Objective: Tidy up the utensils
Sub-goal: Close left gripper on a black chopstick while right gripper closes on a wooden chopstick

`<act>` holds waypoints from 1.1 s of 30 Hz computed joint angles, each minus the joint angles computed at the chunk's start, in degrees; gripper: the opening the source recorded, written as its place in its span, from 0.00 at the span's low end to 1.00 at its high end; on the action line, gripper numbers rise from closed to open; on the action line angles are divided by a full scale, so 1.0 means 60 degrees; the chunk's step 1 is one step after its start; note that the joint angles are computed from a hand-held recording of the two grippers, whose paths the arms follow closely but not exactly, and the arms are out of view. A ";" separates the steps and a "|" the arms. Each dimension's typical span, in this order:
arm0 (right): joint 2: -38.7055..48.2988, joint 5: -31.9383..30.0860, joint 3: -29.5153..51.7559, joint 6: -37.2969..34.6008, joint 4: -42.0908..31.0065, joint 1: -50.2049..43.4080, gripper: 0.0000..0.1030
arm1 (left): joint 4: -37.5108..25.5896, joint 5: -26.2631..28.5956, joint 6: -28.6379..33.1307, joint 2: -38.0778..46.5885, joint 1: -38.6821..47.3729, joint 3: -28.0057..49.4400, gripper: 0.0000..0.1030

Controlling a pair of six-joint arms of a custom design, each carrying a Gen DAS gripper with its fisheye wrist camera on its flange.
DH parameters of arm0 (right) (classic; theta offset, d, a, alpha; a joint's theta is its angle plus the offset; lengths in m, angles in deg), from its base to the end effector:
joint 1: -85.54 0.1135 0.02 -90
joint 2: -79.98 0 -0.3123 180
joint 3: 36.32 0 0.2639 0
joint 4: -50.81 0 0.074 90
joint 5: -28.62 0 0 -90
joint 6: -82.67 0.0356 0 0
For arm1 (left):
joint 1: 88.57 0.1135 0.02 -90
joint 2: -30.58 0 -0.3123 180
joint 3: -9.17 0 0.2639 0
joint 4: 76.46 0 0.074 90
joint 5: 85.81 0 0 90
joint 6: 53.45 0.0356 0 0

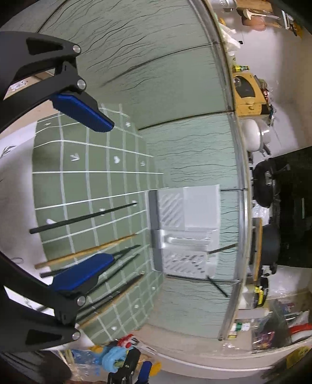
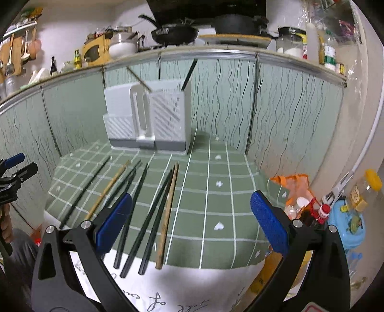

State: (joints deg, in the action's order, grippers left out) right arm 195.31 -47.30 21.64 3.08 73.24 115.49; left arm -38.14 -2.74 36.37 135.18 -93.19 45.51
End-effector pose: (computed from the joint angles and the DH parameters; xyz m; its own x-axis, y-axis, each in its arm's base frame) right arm 0.3378 0.1846 0.1114 -0.5443 -0.1114 -0.8314 -0.2167 0.9762 0.0111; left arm 0.2906 -0.0192 0.1160 -0.4974 0.0371 -0.8667 -0.0258 0.9980 0.0575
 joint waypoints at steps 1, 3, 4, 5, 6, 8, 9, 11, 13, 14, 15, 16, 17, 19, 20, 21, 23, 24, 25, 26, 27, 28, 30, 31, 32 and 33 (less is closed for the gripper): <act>0.0181 0.0074 0.0012 -0.0022 0.0099 0.0049 0.92 | 0.0202 -0.0029 0.0004 0.0270 -0.0016 -0.0030 0.95; 0.0546 0.0182 0.0115 -0.0099 0.0136 0.0102 0.92 | 0.0670 -0.0074 -0.0005 0.0797 -0.0043 -0.0098 0.95; 0.0726 0.0218 0.0145 -0.0091 0.0184 0.0123 0.92 | 0.0917 -0.0087 -0.0006 0.1054 -0.0050 -0.0132 0.95; 0.0845 0.0205 0.0172 -0.0079 0.0198 0.0108 0.92 | 0.1118 -0.0090 -0.0013 0.1254 -0.0050 -0.0170 0.95; 0.1042 0.0156 0.0232 -0.0038 0.0194 0.0104 0.92 | 0.1397 -0.0051 -0.0031 0.1533 -0.0048 -0.0213 0.95; 0.1314 0.0126 0.0257 -0.0009 0.0316 0.0121 0.92 | 0.1736 -0.0011 -0.0008 0.1885 -0.0062 -0.0248 0.95; 0.1466 0.0179 0.0270 0.0009 0.0366 0.0142 0.92 | 0.1941 -0.0083 0.0041 0.2127 -0.0111 -0.0251 0.95; 0.1669 0.0097 0.0311 0.0039 0.0372 0.0137 0.87 | 0.2232 -0.0184 0.0130 0.2541 -0.0214 -0.0228 0.95; 0.1885 0.0050 0.0450 0.0106 0.0190 0.0144 0.83 | 0.2265 -0.0241 0.0178 0.2885 -0.0284 -0.0126 0.95; 0.1937 0.0004 0.0515 0.0060 0.0101 0.0161 0.78 | 0.2332 -0.0295 0.0177 0.3063 -0.0329 -0.0090 0.94; 0.1936 0.0012 0.0533 0.0028 0.0062 0.0185 0.77 | 0.2319 -0.0296 0.0183 0.3157 -0.0342 -0.0044 0.89; 0.1965 -0.0007 0.0572 0.0031 0.0023 0.0210 0.76 | 0.2243 -0.0280 0.0186 0.3255 -0.0358 0.0027 0.82; 0.2028 -0.0039 0.0672 0.0058 -0.0116 0.0222 0.73 | 0.2118 -0.0267 0.0176 0.3363 -0.0380 0.0131 0.80; 0.2208 -0.0014 0.0940 0.0026 -0.0489 0.0252 0.67 | 0.2064 -0.0281 0.0143 0.3513 -0.0424 0.0246 0.76; 0.2275 0.0007 0.1063 -0.0005 -0.0657 0.0269 0.63 | 0.2008 -0.0273 0.0139 0.3587 -0.0452 0.0307 0.74; 0.2328 -0.0076 0.1121 -0.0010 -0.0686 0.0275 0.61 | 0.1938 -0.0271 0.0147 0.3634 -0.0457 0.0373 0.68; 0.2418 -0.0210 0.1225 0.0050 -0.0777 0.0261 0.56 | 0.1925 -0.0234 0.0132 0.3743 -0.0473 0.0437 0.62; 0.2469 -0.0218 0.1210 0.0079 -0.0639 0.0276 0.55 | 0.1883 -0.0143 0.0113 0.3780 -0.0460 0.0462 0.59; 0.2496 -0.0274 0.1191 0.0082 -0.0540 0.0284 0.51 | 0.1924 -0.0159 0.0093 0.3852 -0.0473 0.0481 0.58; 0.2514 -0.0334 0.1164 0.0101 -0.0456 0.0295 0.47 | 0.2129 -0.0233 0.0097 0.3937 -0.0520 0.0438 0.56; 0.2522 -0.0365 0.1157 0.0125 -0.0417 0.0304 0.44 | 0.2217 -0.0298 0.0106 0.3973 -0.0562 0.0421 0.52; 0.2533 -0.0423 0.1099 0.0164 -0.0295 0.0315 0.41 | 0.2334 -0.0376 0.0112 0.4017 -0.0612 0.0395 0.47; 0.2519 -0.0540 0.0999 0.0250 -0.0151 0.0316 0.34 | 0.2402 -0.0558 0.0177 0.4037 -0.0677 0.0387 0.41; 0.2513 -0.0536 0.0961 0.0285 -0.0106 0.0325 0.33 | 0.2392 -0.0623 0.0200 0.4032 -0.0688 0.0390 0.37; 0.2512 -0.0510 0.0935 0.0294 -0.0064 0.0341 0.31 | 0.2393 -0.0649 0.0205 0.4022 -0.0682 0.0382 0.35; 0.2517 -0.0522 0.0936 0.0299 -0.0052 0.0343 0.30 | 0.2395 -0.0712 0.0180 0.4013 -0.0665 0.0377 0.31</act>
State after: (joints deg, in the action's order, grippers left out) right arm 210.41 -50.44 27.25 4.87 72.93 117.55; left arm -23.77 -7.01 37.45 159.25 -97.18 47.77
